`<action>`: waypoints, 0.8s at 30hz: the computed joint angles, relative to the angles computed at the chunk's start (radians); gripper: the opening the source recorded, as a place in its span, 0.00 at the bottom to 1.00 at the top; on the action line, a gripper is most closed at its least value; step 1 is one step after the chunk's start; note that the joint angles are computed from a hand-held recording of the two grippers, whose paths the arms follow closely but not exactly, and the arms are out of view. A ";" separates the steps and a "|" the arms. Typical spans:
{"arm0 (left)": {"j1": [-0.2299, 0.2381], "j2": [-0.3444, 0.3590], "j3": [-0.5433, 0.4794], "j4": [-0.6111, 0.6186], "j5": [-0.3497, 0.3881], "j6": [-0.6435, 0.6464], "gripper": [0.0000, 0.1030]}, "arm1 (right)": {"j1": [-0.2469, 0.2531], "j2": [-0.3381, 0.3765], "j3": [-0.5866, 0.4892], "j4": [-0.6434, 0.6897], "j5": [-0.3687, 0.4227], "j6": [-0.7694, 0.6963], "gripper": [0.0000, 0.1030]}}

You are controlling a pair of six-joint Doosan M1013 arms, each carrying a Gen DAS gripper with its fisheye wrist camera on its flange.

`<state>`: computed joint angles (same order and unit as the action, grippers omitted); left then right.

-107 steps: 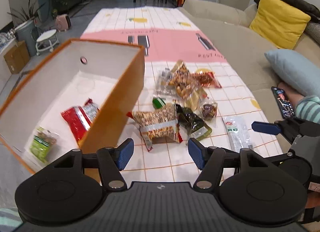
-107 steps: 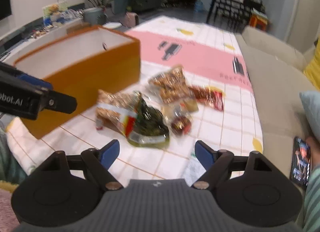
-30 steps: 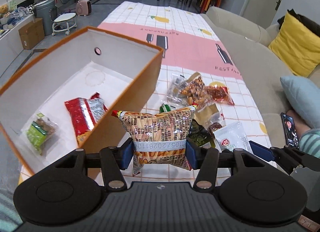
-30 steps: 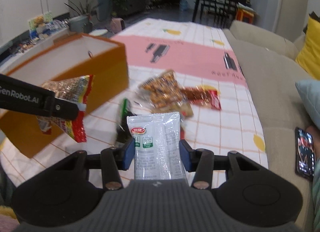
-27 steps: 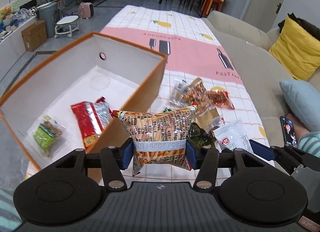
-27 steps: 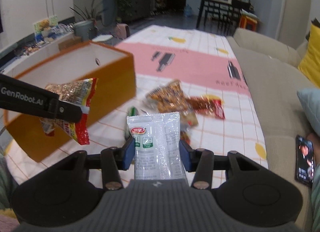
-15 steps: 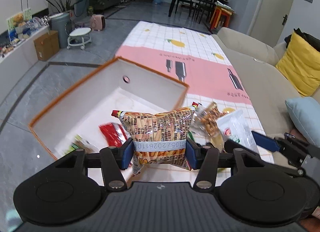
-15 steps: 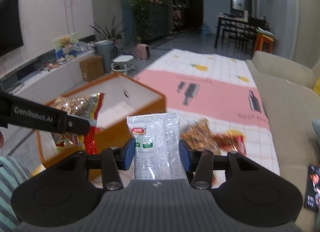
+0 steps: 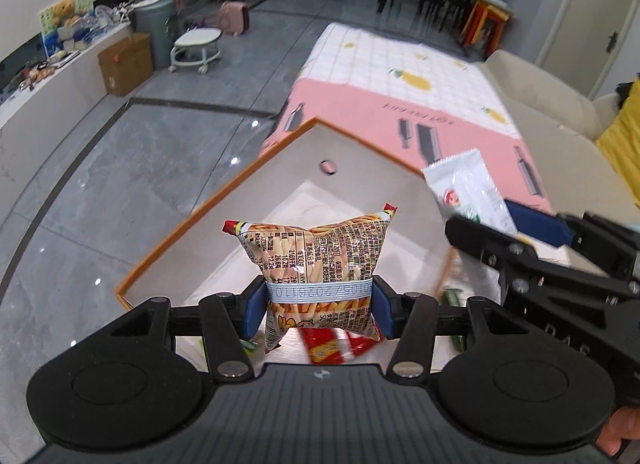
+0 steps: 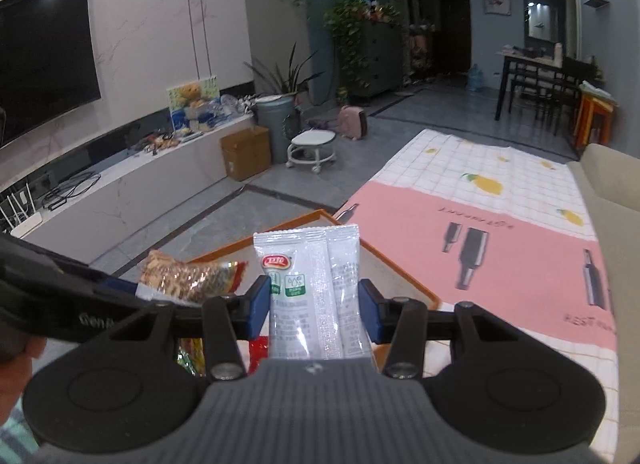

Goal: Organize snacks
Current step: 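Carry both packets over the box and open both tools to release them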

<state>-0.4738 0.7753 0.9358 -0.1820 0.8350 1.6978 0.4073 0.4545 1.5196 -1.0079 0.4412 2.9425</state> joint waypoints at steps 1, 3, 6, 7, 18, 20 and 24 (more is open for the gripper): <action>0.001 0.014 -0.021 0.014 0.018 -0.006 0.59 | -0.005 0.015 -0.022 0.041 0.006 -0.050 0.44; 0.002 0.032 -0.046 0.042 0.045 -0.022 0.59 | -0.014 0.043 -0.061 0.119 0.014 -0.146 0.43; 0.004 0.065 -0.092 0.068 0.094 -0.034 0.59 | -0.025 0.077 -0.107 0.219 0.027 -0.269 0.43; 0.006 0.074 -0.105 0.069 0.111 -0.033 0.59 | -0.028 0.088 -0.121 0.248 0.031 -0.309 0.43; -0.002 0.175 -0.246 0.155 0.294 -0.012 0.59 | -0.056 0.186 -0.227 0.579 0.108 -0.714 0.43; -0.004 0.190 -0.267 0.167 0.321 -0.004 0.59 | -0.060 0.197 -0.240 0.621 0.129 -0.771 0.43; -0.011 0.212 -0.294 0.198 0.355 0.010 0.60 | -0.067 0.217 -0.263 0.689 0.175 -0.852 0.44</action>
